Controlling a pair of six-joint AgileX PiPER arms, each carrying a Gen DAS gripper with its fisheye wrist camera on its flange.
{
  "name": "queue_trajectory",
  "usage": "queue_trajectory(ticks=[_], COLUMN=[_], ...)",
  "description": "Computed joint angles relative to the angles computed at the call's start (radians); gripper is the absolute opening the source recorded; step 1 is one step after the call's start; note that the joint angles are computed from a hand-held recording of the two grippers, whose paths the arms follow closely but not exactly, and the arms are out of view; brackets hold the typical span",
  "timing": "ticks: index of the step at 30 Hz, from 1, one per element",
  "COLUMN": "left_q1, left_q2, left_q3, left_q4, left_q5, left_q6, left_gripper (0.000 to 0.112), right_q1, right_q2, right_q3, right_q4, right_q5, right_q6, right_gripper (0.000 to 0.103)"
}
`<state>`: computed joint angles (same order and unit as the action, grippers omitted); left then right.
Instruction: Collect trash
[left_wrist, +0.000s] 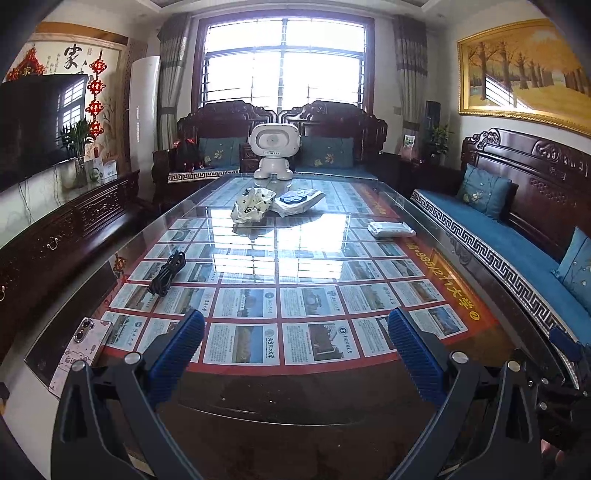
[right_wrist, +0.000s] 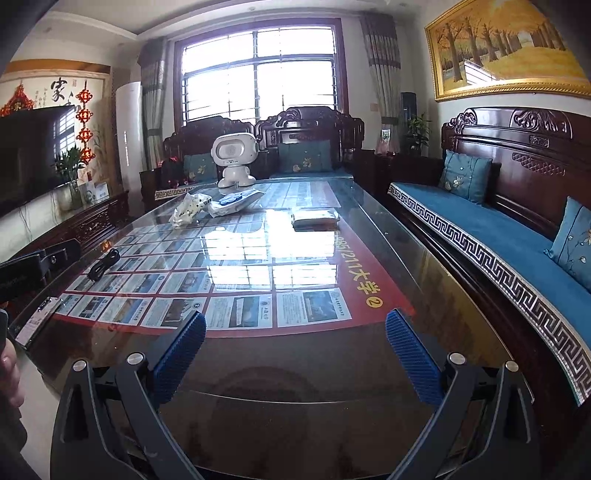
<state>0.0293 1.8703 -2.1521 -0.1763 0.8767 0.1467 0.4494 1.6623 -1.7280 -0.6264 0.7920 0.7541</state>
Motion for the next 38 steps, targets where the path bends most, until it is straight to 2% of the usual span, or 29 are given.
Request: queue_trajectory(ticks=[8,21,25,29,35,38], left_q1=[-0.006,-0.026,-0.017,-0.023,-0.004,-0.011], left_q2=[0.003,0.013,0.058,0.071,0.110,0.106], left_q3=[-0.010,0.006,-0.064,-0.076,-0.145,-0.135], left_q4=[-0.003,0.038,0.029,0.083,0.047,0.062], left_q5=[0.009,-0.012,0.050,0.045,0.098,0.086], left_q6=[0.013,0.001,-0.018,-0.055,-0.038,-0.038], left_gripper=[0.099,0.099,0.099,0.099,0.099,0.099], right_q1=[0.004,-0.016,-0.028,-0.034,-0.037,-0.038], right_q2=[0.019,0.022,0.034,0.037,0.042,0.046], right_q3=[-0.013,-0.016,-0.020,-0.016,-0.024,-0.029], right_q4=[-0.013,0.030,0.060,0.062,0.061,0.060], right_q5=[0.023,-0.002,-0.007,-0.011,-0.008,-0.004], right_q6=[0.008,-0.023,-0.040,-0.036,-0.029,-0.029], right_gripper=[0.095,0.095,0.095,0.095,0.095,0.095])
